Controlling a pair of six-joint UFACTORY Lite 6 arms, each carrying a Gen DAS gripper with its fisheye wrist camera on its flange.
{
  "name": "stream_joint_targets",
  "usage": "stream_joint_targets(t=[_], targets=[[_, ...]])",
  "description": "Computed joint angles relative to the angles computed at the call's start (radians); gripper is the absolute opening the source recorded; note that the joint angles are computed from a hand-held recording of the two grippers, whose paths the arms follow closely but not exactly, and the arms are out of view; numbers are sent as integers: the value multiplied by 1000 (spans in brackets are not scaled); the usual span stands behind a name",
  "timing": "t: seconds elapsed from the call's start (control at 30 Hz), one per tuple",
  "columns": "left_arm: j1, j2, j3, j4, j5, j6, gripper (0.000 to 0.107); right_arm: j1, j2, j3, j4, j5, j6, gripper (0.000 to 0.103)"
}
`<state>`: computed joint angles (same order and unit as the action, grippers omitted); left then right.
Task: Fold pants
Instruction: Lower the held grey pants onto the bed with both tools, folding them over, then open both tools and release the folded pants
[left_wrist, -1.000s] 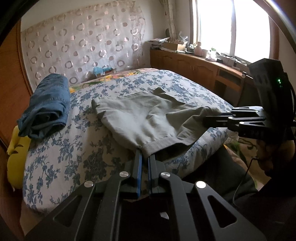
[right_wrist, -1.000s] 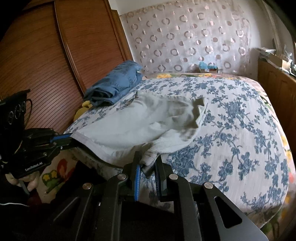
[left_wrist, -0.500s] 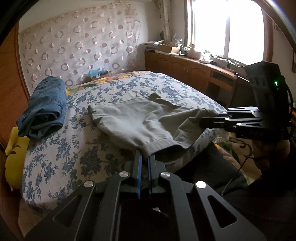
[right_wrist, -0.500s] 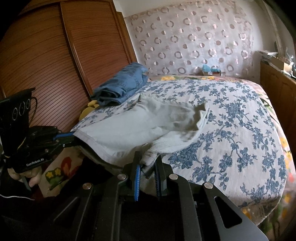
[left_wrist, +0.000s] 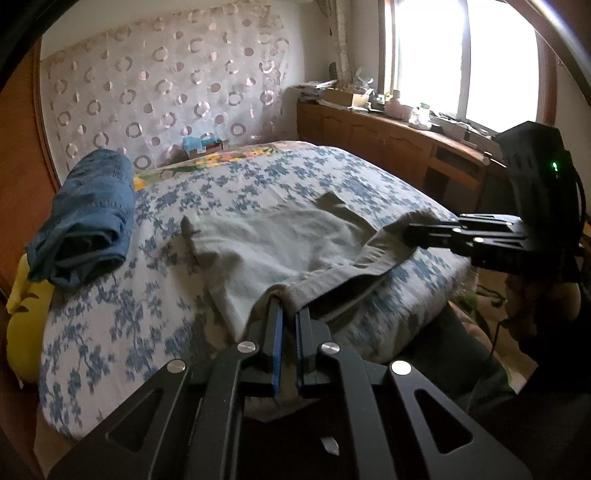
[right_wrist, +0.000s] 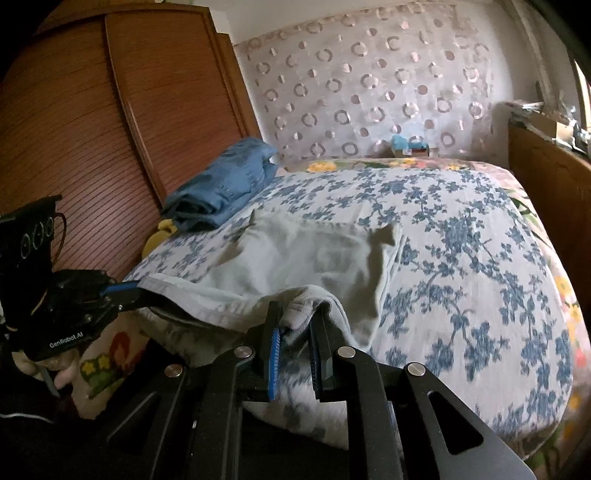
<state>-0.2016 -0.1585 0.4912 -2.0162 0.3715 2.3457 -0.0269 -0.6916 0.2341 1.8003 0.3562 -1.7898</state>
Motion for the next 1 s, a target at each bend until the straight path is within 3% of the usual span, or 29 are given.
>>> stream_joint_targets(t=[0.27, 0.63, 1.0], targets=[[-33, 107, 142, -79, -33, 35, 6, 12, 191, 114, 261, 5, -261, 13], [-32, 170, 320, 68, -52, -155, 6, -51, 395, 295, 297, 65, -331, 13], [-49, 231, 332, -46, -70, -50, 7, 29, 645, 458, 435, -7, -464, 13]])
